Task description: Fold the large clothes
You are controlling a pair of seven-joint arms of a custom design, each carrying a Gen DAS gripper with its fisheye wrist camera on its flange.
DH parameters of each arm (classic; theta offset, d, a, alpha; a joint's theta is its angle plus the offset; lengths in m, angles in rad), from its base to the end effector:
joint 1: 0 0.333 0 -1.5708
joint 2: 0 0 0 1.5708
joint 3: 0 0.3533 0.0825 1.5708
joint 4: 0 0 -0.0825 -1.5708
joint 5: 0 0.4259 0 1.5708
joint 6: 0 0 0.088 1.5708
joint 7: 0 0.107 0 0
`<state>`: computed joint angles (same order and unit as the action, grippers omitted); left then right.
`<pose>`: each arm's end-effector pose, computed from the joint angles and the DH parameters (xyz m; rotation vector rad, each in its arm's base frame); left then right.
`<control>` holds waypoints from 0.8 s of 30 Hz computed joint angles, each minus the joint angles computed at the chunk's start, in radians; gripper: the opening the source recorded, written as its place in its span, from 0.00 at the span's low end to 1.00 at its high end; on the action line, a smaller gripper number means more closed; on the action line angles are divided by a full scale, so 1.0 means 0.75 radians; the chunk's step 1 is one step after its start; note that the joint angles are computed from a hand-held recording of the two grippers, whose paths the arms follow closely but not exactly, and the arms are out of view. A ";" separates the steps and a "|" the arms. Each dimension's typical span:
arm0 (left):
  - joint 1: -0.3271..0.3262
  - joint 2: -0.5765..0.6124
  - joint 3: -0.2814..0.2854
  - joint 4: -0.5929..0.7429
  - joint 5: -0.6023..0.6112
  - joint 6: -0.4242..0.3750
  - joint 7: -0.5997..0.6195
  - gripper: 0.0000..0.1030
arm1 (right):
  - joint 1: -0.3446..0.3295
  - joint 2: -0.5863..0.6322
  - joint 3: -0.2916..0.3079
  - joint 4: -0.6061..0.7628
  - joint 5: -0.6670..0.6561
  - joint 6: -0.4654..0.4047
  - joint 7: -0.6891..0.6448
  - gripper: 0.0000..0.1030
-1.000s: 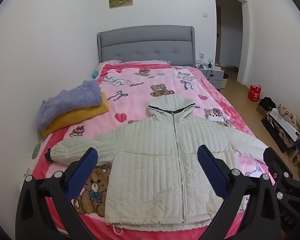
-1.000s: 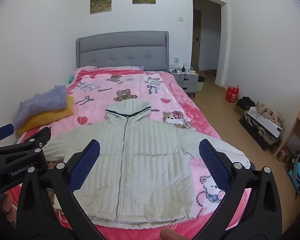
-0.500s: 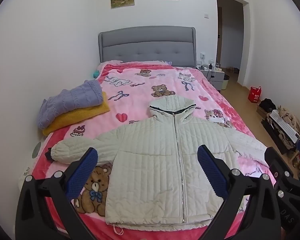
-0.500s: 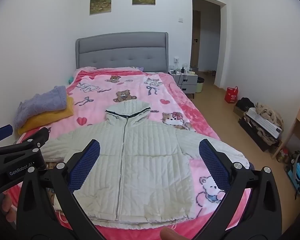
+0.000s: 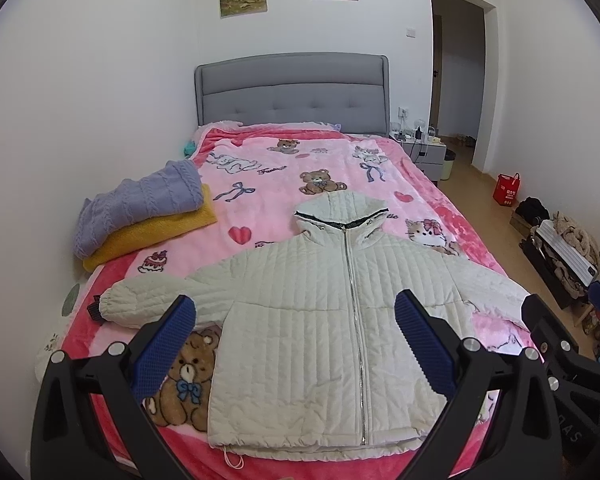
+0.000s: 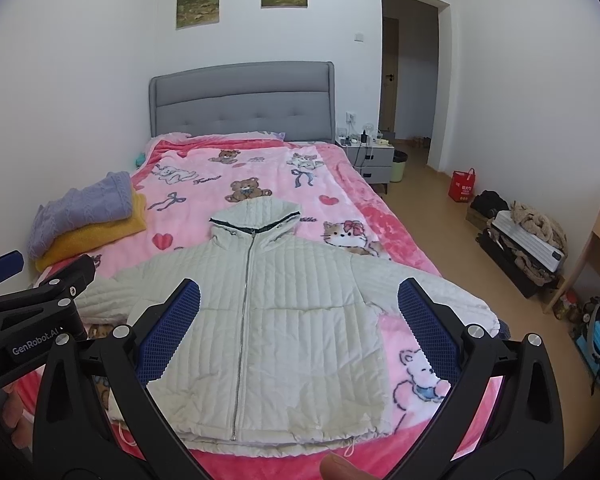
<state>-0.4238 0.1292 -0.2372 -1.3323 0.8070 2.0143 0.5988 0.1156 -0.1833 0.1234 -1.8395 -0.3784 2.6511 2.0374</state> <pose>0.5633 -0.3656 0.7753 -1.7582 1.4723 -0.6803 0.5652 0.1566 0.7538 -1.6051 1.5706 -0.8982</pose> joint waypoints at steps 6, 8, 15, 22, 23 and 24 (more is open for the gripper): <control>-0.003 -0.003 0.000 -0.007 0.005 0.000 -0.019 0.95 | -0.002 -0.002 -0.004 -0.012 0.001 -0.002 -0.003 0.93; -0.001 0.006 -0.001 0.005 0.001 -0.001 0.002 0.95 | -0.004 -0.002 -0.002 -0.012 -0.004 -0.001 0.000 0.93; -0.010 0.005 -0.003 -0.001 0.003 -0.001 -0.003 0.95 | -0.001 -0.006 -0.012 -0.021 0.030 0.003 -0.028 0.93; -0.008 0.004 0.000 -0.002 0.000 0.002 -0.005 0.95 | -0.007 -0.002 -0.004 -0.015 0.007 -0.003 -0.011 0.93; -0.007 0.004 0.000 -0.004 -0.002 0.003 -0.005 0.95 | -0.005 -0.002 -0.007 -0.015 0.014 -0.002 -0.017 0.93; -0.008 0.003 -0.001 -0.005 -0.001 0.003 -0.007 0.95 | -0.006 0.004 0.000 -0.006 0.004 -0.008 -0.005 0.93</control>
